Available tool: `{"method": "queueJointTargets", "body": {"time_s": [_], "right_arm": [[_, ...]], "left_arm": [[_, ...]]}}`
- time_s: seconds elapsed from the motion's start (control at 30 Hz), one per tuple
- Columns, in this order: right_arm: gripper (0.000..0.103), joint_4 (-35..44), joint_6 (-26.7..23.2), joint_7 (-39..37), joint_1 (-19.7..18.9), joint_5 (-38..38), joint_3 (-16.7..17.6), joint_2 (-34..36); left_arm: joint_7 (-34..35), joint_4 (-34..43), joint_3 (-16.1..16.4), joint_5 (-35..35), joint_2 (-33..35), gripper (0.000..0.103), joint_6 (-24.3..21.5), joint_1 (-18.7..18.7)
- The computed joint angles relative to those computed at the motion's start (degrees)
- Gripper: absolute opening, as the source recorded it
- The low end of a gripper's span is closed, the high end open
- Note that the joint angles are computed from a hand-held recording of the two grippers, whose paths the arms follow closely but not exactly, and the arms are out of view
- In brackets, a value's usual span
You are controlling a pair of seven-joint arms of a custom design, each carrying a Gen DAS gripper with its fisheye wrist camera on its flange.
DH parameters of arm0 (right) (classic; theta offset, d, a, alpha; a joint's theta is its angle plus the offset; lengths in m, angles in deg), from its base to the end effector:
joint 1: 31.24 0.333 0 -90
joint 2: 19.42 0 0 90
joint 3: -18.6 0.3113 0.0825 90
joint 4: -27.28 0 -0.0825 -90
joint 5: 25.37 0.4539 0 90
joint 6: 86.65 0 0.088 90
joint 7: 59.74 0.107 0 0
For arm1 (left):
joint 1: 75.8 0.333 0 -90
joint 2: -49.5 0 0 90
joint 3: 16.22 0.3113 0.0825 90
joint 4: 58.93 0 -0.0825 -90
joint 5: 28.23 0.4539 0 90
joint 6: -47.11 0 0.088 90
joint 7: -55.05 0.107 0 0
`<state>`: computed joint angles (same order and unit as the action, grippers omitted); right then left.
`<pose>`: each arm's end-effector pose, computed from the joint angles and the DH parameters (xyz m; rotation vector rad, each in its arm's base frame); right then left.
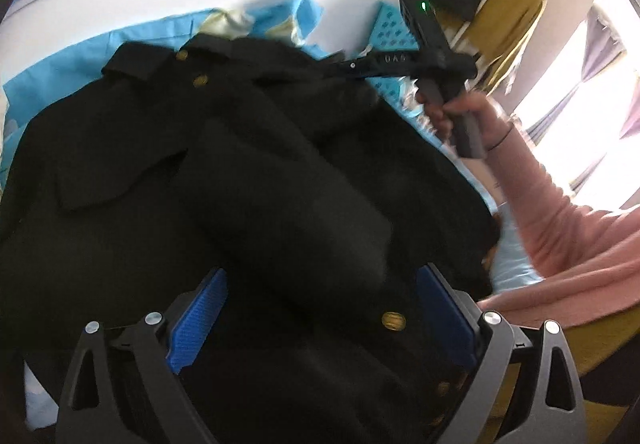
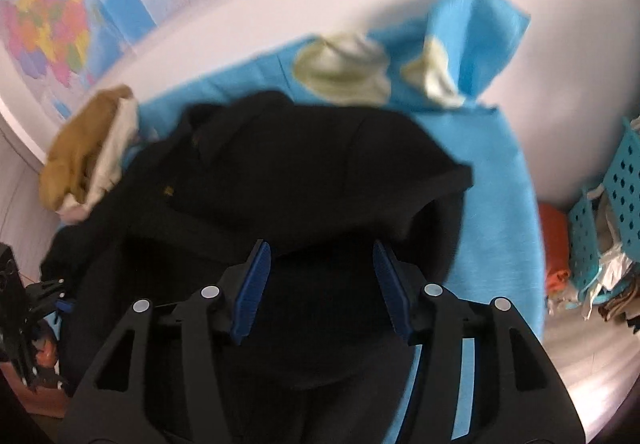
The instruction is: Fold large clothes
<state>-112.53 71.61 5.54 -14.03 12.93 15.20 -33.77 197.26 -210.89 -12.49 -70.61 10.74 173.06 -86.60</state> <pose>0.5375 0.1051 0.4086 -1.8381 1.6385 -0.1846 0.4256 -0.0780 0.4483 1.2638 -2.5846 1.0603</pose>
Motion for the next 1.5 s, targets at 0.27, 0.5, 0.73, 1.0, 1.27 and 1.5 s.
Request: {"method": "queueJointTargets", "body": {"time_s": [0.27, 0.5, 0.73, 1.0, 1.27, 1.5], "right_arm": [[0.001, 4.25, 2.78, -6.03, 1.61, 6.72, -0.84, 2.12], [0.018, 7.71, -0.23, -11.10, 0.90, 10.53, 0.59, 3.41], [0.064, 0.74, 5.31, -6.16, -1.06, -10.43, 5.63, 0.00], [0.072, 0.76, 4.72, -1.49, -0.42, -19.17, 3.96, 1.60], [0.030, 0.76, 5.84, 1.57, -1.08, -24.41, 4.37, 2.80], [0.001, 5.72, 6.77, -1.23, 0.35, -13.64, 1.59, 4.84]], "left_arm": [[-3.71, 5.19, 1.61, -0.42, 5.99, 0.023, 4.08, 0.72], [-8.32, 10.92, 3.15, -7.08, 11.14, 0.029, 4.07, 6.52], [-12.54, 9.01, 2.74, -2.92, 9.37, 0.064, 7.96, 10.41], [-4.23, 3.02, -0.63, 0.98, 2.81, 0.087, 9.06, 5.28], [-10.55, 4.34, -2.00, 9.97, 7.30, 0.024, 10.32, 2.77], [-10.13, 11.29, 2.95, 2.56, 9.66, 0.022, 5.10, 4.65]]}}
